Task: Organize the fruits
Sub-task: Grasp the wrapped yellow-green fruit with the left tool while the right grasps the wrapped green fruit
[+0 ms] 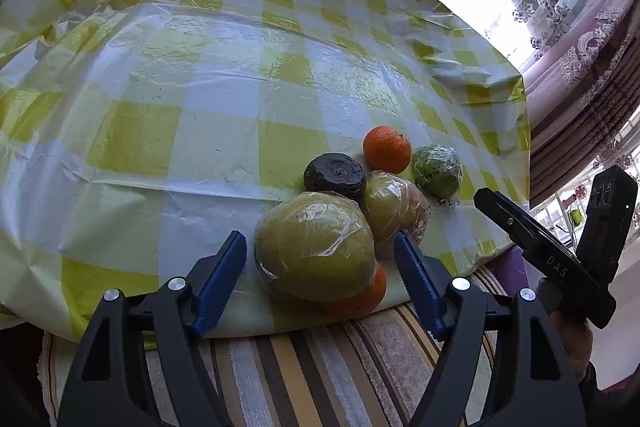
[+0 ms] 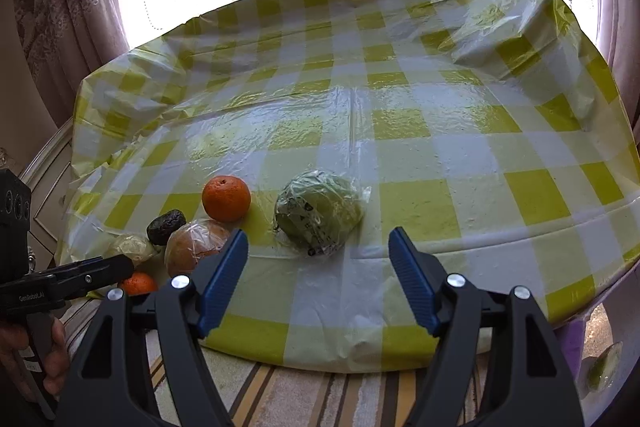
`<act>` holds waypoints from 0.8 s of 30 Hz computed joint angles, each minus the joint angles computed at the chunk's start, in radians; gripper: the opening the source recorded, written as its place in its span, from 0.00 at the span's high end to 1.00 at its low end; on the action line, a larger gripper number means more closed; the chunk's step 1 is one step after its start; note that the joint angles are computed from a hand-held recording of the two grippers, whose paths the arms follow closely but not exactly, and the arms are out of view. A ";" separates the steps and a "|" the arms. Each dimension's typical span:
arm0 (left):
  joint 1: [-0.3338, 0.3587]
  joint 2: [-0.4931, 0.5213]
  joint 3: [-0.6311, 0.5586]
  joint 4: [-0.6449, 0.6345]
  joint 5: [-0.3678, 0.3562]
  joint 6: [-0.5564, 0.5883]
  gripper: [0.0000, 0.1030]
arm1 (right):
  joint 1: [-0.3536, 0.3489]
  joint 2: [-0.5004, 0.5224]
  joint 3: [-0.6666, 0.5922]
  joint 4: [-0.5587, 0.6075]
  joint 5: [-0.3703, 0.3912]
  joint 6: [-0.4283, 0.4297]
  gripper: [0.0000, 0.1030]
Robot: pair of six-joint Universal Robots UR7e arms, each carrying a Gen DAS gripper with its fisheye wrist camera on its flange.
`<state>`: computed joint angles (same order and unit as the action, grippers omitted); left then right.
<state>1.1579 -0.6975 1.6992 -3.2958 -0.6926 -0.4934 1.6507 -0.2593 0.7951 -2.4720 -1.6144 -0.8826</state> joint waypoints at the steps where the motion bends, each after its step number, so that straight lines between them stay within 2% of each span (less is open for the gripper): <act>1: 0.002 -0.001 0.000 -0.002 -0.004 0.000 0.32 | 0.002 0.007 -0.010 0.004 -0.001 0.002 0.29; 8: 0.008 -0.001 -0.004 -0.004 -0.013 0.004 0.44 | 0.016 0.065 -0.092 0.043 -0.036 0.006 0.29; 17: 0.010 0.004 0.003 -0.046 -0.019 0.020 0.45 | 0.030 0.134 -0.188 0.051 -0.087 0.017 0.29; 24: 0.001 0.008 0.015 -0.090 0.003 0.031 0.45 | 0.040 0.173 -0.243 0.057 -0.121 0.013 0.29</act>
<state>1.1589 -0.6893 1.7144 -3.3859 -0.6895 -0.4621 1.6903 -0.0859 0.5517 -2.4150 -1.7358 -0.8692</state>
